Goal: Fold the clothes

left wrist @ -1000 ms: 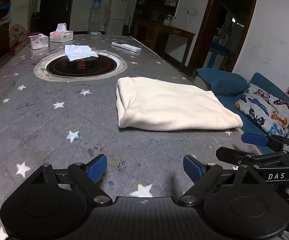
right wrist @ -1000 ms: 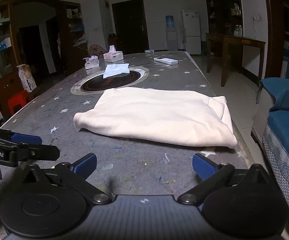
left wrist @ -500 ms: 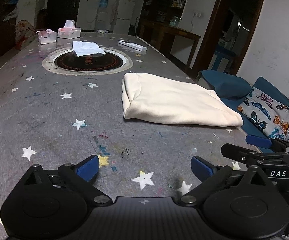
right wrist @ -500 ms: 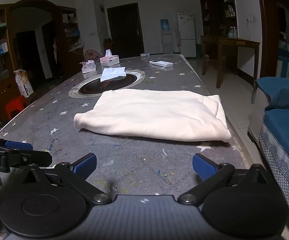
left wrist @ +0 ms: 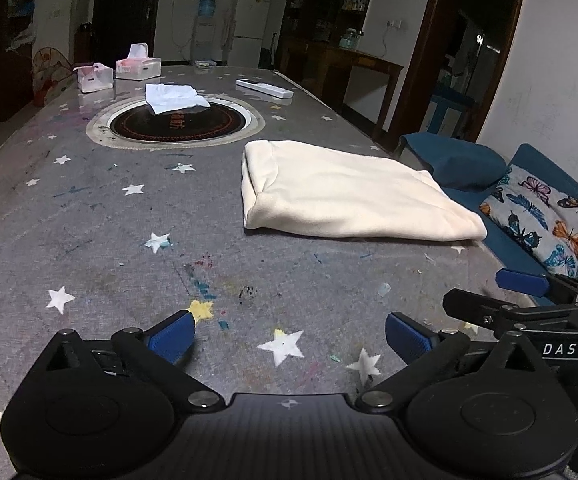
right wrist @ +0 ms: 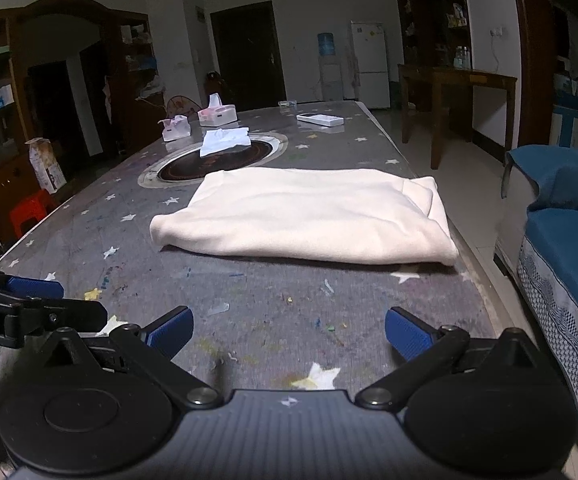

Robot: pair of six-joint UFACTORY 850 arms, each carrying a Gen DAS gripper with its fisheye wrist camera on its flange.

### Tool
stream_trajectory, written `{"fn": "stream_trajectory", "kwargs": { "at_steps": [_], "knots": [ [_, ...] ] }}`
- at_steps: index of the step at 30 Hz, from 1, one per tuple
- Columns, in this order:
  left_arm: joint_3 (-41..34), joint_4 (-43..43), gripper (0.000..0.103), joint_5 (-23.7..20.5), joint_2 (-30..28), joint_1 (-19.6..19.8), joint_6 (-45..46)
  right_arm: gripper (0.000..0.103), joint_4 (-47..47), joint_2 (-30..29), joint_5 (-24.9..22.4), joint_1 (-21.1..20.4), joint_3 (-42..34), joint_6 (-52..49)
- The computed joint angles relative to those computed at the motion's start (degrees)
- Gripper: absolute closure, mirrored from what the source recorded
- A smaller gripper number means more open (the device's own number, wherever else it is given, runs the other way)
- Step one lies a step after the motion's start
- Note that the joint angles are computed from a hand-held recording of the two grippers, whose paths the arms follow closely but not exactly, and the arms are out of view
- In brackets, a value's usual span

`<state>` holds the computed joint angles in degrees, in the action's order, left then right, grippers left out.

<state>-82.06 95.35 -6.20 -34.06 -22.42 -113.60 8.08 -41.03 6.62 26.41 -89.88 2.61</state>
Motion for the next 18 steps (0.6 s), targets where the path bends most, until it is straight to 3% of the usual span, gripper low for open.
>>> {"fn": "stream_trajectory", "kwargs": {
  "at_steps": [11,18],
  "knots": [
    [0.50,-7.14,0.000,-1.23,0.03,-0.39,7.07,0.000,7.25,0.60,0.73,0.28,1.37,-5.68],
    [0.78,-3.65,0.000,-1.14,0.16,-0.58,3.77,0.000,27.37,0.70,1.06,1.05,1.50,-26.23]
  ]
}}
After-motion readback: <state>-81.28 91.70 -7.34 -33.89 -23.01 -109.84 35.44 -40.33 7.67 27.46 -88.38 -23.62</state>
